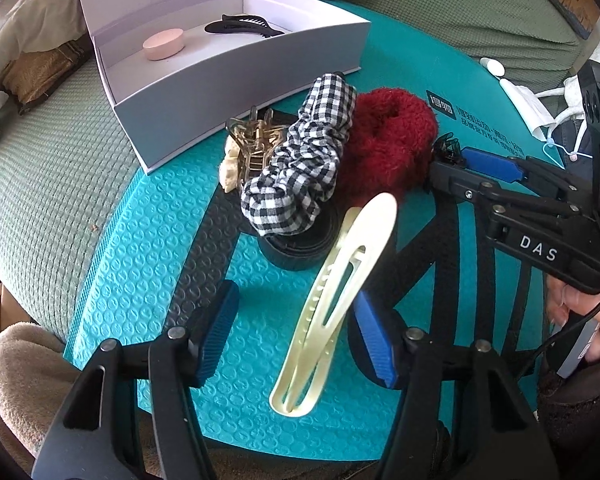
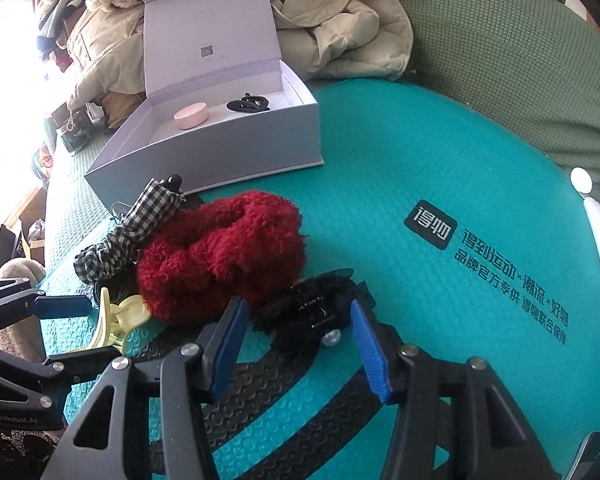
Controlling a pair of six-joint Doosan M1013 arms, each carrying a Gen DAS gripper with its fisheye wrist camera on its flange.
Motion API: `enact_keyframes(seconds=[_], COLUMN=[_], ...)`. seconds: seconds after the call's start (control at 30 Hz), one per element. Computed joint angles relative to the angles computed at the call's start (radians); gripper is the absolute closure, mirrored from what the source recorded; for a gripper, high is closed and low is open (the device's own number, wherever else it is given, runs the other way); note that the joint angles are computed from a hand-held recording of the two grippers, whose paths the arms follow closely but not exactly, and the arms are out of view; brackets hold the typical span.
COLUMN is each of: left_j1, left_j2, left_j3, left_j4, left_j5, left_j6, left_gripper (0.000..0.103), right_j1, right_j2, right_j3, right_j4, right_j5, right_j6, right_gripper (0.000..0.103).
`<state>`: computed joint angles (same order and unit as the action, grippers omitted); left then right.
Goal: Organize objects
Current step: 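Grasp the cream hair clip with the left tool while the right tool grasps the black hair tie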
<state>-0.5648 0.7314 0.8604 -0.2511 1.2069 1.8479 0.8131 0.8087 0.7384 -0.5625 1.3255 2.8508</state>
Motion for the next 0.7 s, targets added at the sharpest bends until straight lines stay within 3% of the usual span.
enact_keyframes(seconds=[0.07,0.13,0.23,0.4,0.7], left_j1=[0.000,0.002,0.008,0.011,0.032], left_j2=[-0.003,-0.009,-0.007,-0.008,-0.025], left_j3=[0.007,0.017,0.014,0.014,0.035], left_j4=[0.003,0.000,-0.024,-0.041,-0.068], left_j5=[-0.016,-0.032,-0.031,-0.023,0.000], left_j6=[-0.012,-0.018,-0.020,-0.006,-0.009], left_gripper=[0.049,0.054,0.065,0.076,0.077], right_j1=[-0.001,-0.002,0.000,0.008,0.033], right_j2=[-0.004,-0.005,-0.011,-0.015,-0.016], right_j3=[0.008,0.010,0.023,0.025,0.009], right_j4=[0.005,0.019,0.030,0.042,0.119], right_j5=[-0.009,-0.010,-0.022,-0.027,-0.072], right_j6=[0.001,-0.005,-0.002,-0.016,-0.146], right_gripper=[0.051,0.063,0.072,0.074,0.074])
